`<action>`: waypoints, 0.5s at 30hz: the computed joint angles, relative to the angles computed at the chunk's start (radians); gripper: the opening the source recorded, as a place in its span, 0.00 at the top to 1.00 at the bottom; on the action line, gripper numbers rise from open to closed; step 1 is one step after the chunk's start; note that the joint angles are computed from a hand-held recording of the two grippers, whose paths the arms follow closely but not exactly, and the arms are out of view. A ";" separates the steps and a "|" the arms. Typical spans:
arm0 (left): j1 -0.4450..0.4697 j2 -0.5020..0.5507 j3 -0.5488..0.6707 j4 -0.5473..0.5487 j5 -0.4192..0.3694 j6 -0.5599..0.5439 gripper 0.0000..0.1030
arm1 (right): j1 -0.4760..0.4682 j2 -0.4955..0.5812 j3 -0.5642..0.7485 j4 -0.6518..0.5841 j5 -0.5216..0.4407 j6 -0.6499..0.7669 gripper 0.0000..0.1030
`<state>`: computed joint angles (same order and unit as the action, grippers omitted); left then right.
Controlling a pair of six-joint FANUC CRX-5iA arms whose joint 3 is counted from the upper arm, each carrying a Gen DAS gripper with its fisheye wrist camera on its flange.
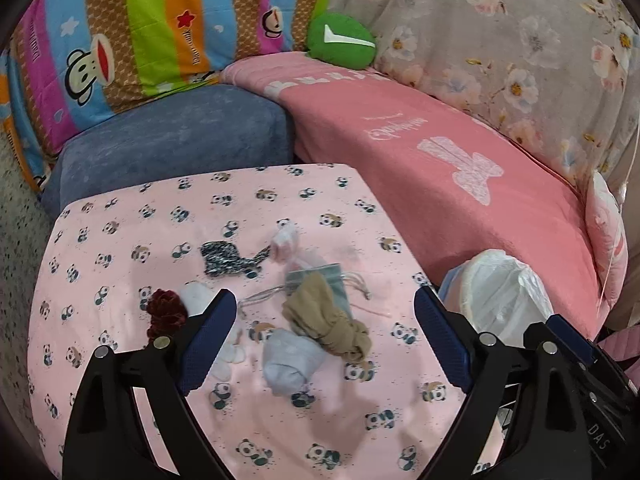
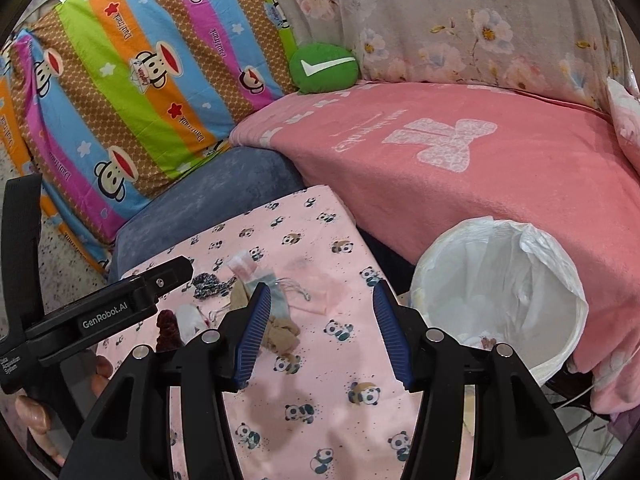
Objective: Collect trash
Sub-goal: 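Move both open tools back over the remaining items on the table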
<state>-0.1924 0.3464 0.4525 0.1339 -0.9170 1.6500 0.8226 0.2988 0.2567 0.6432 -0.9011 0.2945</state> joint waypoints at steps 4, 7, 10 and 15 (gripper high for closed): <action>0.051 -0.019 -0.045 -0.011 -0.007 0.033 0.16 | 0.015 0.056 0.067 -0.054 0.000 0.047 0.47; 0.086 -0.030 -0.077 -0.021 -0.012 0.056 0.16 | 0.024 0.110 0.133 -0.106 -0.011 0.095 0.47; 0.116 -0.044 -0.115 -0.037 -0.011 0.066 0.16 | 0.030 0.136 0.168 -0.126 -0.022 0.118 0.47; 0.166 -0.048 -0.160 -0.039 -0.019 0.083 0.16 | 0.046 0.223 0.276 -0.185 -0.057 0.190 0.47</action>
